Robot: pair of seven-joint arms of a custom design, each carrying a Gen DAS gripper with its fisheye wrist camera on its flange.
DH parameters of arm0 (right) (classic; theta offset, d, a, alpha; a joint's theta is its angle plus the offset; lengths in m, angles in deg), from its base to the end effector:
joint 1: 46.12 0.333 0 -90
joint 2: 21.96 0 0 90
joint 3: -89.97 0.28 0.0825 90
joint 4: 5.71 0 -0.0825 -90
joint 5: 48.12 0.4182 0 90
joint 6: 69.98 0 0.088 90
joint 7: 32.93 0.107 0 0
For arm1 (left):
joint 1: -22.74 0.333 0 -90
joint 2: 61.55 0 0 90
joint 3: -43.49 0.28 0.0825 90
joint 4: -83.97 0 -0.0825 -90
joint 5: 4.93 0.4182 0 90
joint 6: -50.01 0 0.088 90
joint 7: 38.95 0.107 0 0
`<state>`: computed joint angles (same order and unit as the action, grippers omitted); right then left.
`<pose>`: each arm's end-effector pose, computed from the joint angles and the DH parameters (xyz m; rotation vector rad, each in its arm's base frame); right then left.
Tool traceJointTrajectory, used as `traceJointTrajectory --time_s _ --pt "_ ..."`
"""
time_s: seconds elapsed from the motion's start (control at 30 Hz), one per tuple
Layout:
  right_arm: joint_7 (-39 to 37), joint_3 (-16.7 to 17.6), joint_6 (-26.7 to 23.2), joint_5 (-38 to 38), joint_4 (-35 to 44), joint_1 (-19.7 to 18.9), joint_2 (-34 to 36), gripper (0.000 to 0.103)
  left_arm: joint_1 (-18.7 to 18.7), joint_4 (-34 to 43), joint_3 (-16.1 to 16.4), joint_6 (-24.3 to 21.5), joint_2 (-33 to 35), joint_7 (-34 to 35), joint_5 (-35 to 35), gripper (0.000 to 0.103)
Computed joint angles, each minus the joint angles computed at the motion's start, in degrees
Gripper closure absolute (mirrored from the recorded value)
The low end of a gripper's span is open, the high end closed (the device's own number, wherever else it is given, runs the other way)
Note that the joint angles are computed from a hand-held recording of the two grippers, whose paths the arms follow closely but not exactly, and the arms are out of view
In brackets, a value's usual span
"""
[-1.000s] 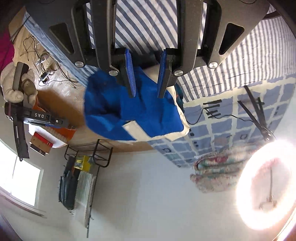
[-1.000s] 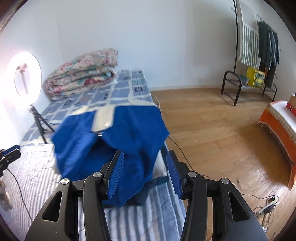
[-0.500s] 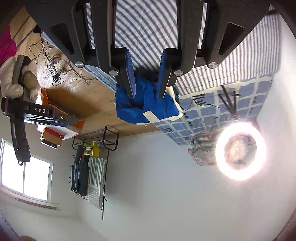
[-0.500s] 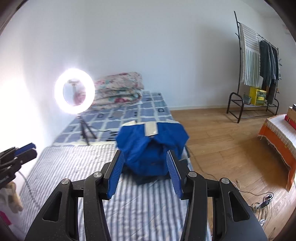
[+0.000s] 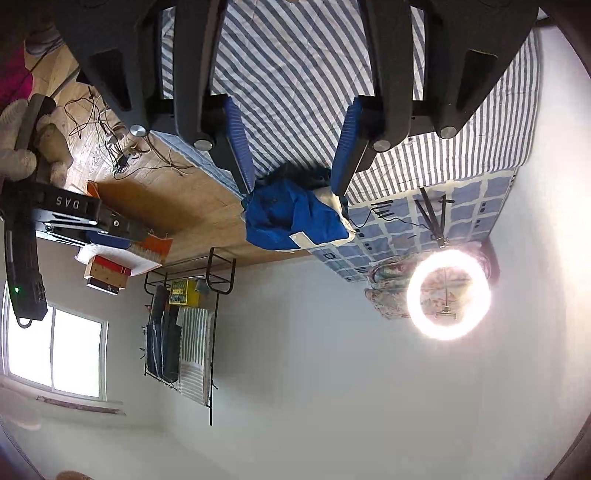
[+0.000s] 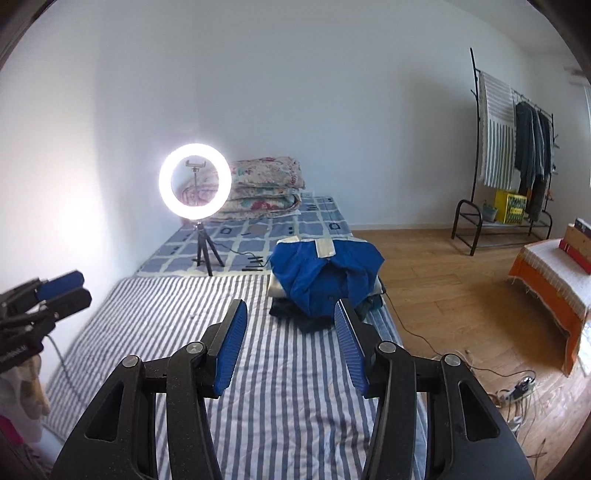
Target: Fold large clothes
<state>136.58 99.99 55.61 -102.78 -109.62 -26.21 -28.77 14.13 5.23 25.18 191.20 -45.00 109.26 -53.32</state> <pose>0.5360 0.2807 0.6134 -1.2156 1.9929 -1.0524 0.6551 -0.2926 0.6184 -0.7243 2.3722 -1.5253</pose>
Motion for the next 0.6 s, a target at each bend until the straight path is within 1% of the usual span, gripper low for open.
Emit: traceJointTrajectory --time_s 0.07,0.1,0.13,0.2,0.33,0.37,0.4,0.43,0.47,0.5,0.53,0.6 --pt "1.07 0.54 -0.08 -0.33 -0.82 0.45 -0.43 0.055 0.87 -3.41 -0.08 0.04 -2.58 1.61 -1.96 0.058" --pt "1.77 0.78 -0.09 -0.59 -1.18 0.63 -0.5 0.055 1.13 -5.28 0.07 0.09 -4.01 2.42 -3.03 0.054" --pt "2.39 1.16 -0.6 -0.8 -1.48 0.94 -0.66 0.055 1.17 -6.19 0.33 -0.11 -4.69 2.97 -3.85 0.046" --pt "3.09 1.65 -1.52 -1.48 -1.69 1.41 -0.48 0.055 1.19 -8.85 0.85 0.21 -6.64 4.29 -5.96 0.036" --pt "4.8 2.51 -4.93 -3.35 -1.13 2.85 0.8 0.055 0.23 -11.1 2.06 1.16 -7.94 4.86 -7.0 0.036" --pt "5.18 2.37 -4.9 -3.47 -1.3 3.12 0.9 0.055 -0.04 -11.17 2.24 1.36 -7.85 4.76 -6.81 0.034" --pt "5.56 2.13 -4.44 -3.49 -1.45 3.26 1.16 0.055 -0.25 -11.61 2.39 1.74 -7.98 4.6 -6.64 0.03" --pt "5.97 2.24 -4.84 -3.61 -1.48 3.62 1.25 0.054 -0.41 -11.98 2.51 2.11 -8.09 4.46 -6.6 0.026" --pt "6.3 2.26 -5.24 -3.79 -1.4 3.89 1.67 0.051 -0.54 -12.59 2.6 2.67 -8.32 4.39 -6.75 0.024" --pt "6.51 2.24 -5.84 -4.1 -1.1 4.13 2.3 0.044 -0.75 -12.98 2.72 3.47 -8.33 4.04 -6.44 0.021" --pt "7.11 2.45 -6.82 -4.46 -1.03 4.66 2.5 0.04 -1.0 -13.09 2.78 4.17 -8.15 3.62 -5.94 0.017" --pt "8.15 2.25 -7.57 -4.89 -0.9 5.25 3.34 0.04 -1.45 -14.01 2.83 6.04 -8.27 2.87 -4.78 0.013"
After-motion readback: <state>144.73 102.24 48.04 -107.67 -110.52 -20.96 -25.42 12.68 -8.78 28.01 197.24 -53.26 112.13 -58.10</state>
